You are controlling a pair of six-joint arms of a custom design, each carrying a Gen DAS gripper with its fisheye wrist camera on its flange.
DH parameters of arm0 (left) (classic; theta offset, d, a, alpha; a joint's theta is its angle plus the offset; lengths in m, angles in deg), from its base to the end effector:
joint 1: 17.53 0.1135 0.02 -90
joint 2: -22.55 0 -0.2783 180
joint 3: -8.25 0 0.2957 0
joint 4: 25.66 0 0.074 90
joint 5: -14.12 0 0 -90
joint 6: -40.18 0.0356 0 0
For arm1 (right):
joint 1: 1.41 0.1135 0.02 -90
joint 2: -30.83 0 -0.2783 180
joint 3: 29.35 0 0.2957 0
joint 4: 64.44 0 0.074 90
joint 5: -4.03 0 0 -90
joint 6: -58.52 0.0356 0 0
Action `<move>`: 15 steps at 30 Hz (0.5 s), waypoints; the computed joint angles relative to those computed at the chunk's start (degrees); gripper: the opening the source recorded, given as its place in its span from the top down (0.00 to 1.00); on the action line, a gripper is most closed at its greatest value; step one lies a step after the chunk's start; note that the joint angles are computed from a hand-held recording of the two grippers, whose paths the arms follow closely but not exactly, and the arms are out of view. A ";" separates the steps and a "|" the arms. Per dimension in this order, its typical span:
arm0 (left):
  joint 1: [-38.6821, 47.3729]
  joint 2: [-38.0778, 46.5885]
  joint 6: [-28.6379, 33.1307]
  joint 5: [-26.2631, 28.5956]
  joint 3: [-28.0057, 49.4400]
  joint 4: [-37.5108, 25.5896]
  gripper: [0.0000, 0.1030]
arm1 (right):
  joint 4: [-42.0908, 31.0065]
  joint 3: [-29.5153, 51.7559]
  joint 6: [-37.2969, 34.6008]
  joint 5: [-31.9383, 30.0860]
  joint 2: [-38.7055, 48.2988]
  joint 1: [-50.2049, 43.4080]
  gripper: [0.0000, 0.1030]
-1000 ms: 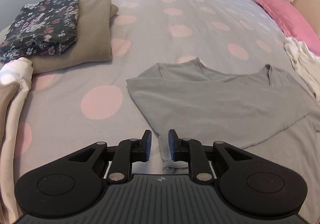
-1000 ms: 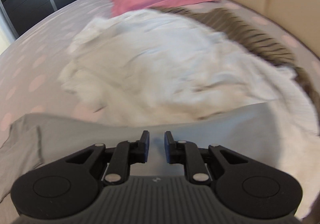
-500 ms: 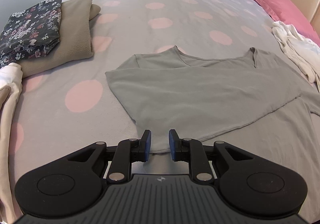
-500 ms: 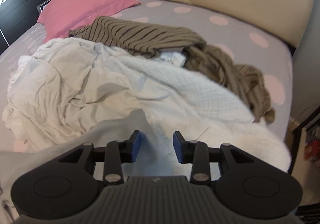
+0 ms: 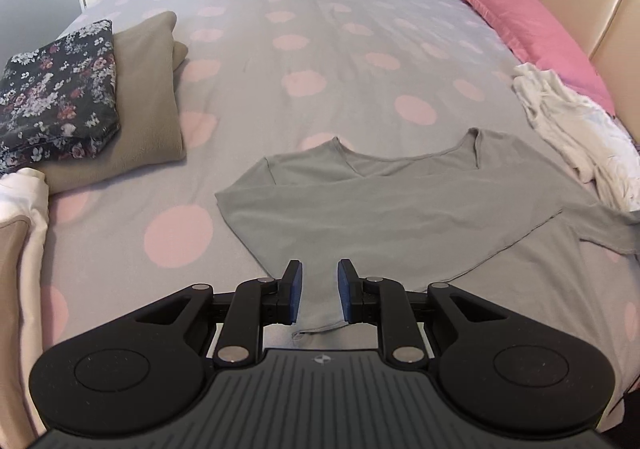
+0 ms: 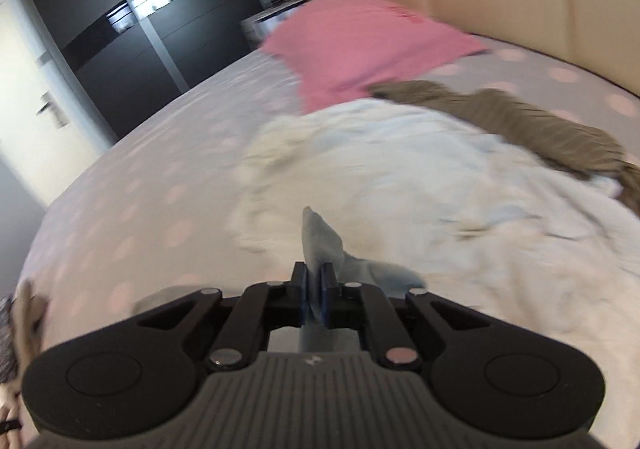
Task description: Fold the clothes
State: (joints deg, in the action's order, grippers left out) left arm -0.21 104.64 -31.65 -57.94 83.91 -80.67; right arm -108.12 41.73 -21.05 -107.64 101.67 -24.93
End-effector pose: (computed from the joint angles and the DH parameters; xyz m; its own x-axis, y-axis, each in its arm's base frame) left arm 0.3155 0.0869 0.2613 -0.8412 0.0485 -0.5386 0.1259 0.9861 -0.1080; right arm 0.2823 -0.1085 0.3040 -0.5974 0.4435 -0.6681 0.2371 0.8936 0.3812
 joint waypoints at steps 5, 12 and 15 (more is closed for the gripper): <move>0.71 -1.49 1.79 0.11 -0.49 0.52 0.83 | -0.75 3.85 3.93 1.62 1.19 16.28 0.92; 2.04 -1.98 3.64 1.56 -1.00 1.51 0.83 | 1.18 9.77 10.50 0.11 6.21 32.58 0.92; 2.89 -1.36 3.26 2.38 -0.47 1.62 0.83 | 2.10 12.30 11.87 0.11 9.33 38.13 0.92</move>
State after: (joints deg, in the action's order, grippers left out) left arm 2.68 103.29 -28.39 -55.56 83.43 -79.05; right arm -106.02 54.03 -9.18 -107.53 111.00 13.21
